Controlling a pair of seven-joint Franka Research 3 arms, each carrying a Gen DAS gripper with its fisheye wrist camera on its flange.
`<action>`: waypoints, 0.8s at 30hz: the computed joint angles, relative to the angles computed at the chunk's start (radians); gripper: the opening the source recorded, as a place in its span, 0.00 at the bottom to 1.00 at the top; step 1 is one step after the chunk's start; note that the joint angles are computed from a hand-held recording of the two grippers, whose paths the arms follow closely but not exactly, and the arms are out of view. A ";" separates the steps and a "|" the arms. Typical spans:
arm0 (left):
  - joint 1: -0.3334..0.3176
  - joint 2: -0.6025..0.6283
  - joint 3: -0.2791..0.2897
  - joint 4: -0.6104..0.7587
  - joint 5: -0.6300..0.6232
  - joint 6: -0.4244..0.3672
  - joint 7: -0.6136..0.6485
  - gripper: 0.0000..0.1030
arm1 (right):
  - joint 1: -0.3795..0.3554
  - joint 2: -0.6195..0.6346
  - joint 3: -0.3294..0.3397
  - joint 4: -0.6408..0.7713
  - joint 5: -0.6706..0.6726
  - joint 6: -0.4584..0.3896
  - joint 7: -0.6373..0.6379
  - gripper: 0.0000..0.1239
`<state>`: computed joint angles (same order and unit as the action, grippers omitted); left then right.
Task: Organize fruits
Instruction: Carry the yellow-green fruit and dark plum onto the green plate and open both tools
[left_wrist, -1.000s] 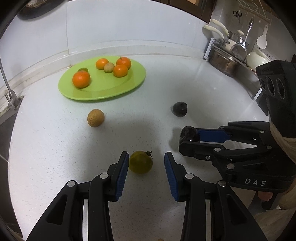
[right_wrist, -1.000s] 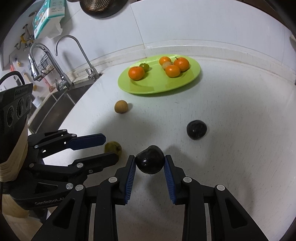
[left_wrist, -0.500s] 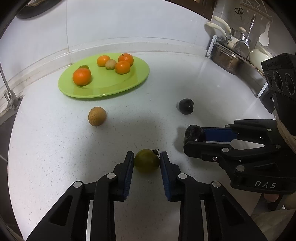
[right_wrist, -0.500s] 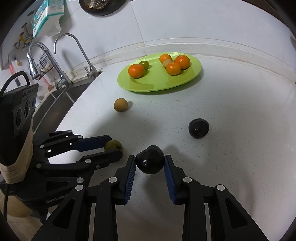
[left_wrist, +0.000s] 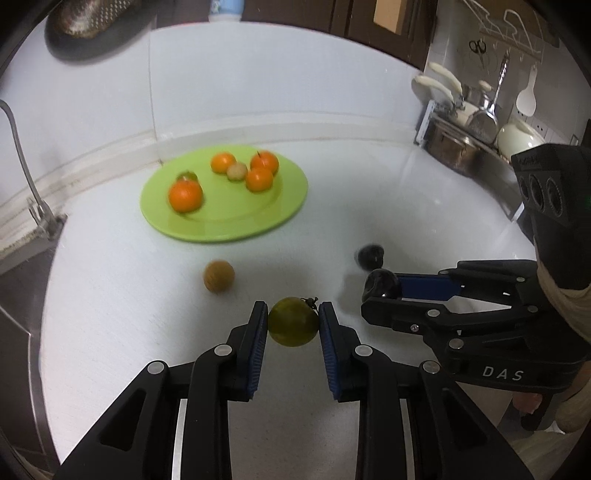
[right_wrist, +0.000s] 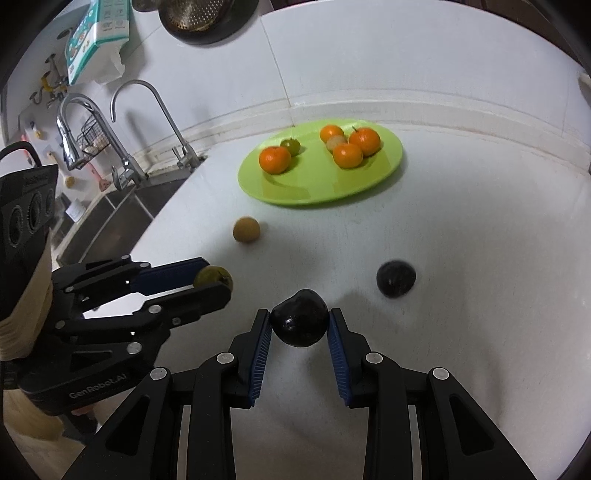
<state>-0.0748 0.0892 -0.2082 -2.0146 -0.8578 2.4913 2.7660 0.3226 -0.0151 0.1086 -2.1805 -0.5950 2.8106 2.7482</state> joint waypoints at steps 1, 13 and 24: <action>0.002 0.000 0.000 0.007 -0.007 0.003 0.005 0.27 | -0.001 0.001 -0.001 0.008 -0.011 -0.001 0.004 0.26; 0.015 0.075 -0.024 0.134 -0.016 0.058 -0.007 0.27 | -0.004 0.054 -0.037 0.129 -0.101 0.011 -0.008 0.26; 0.048 0.224 -0.079 0.311 0.090 0.051 -0.121 0.27 | 0.005 0.151 -0.087 0.262 0.095 -0.023 -0.270 0.26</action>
<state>-0.0270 0.3133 -0.2871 -1.7034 -0.7674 2.5425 2.6450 0.3273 0.1361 0.0212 -1.9185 -0.5005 2.7878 2.4784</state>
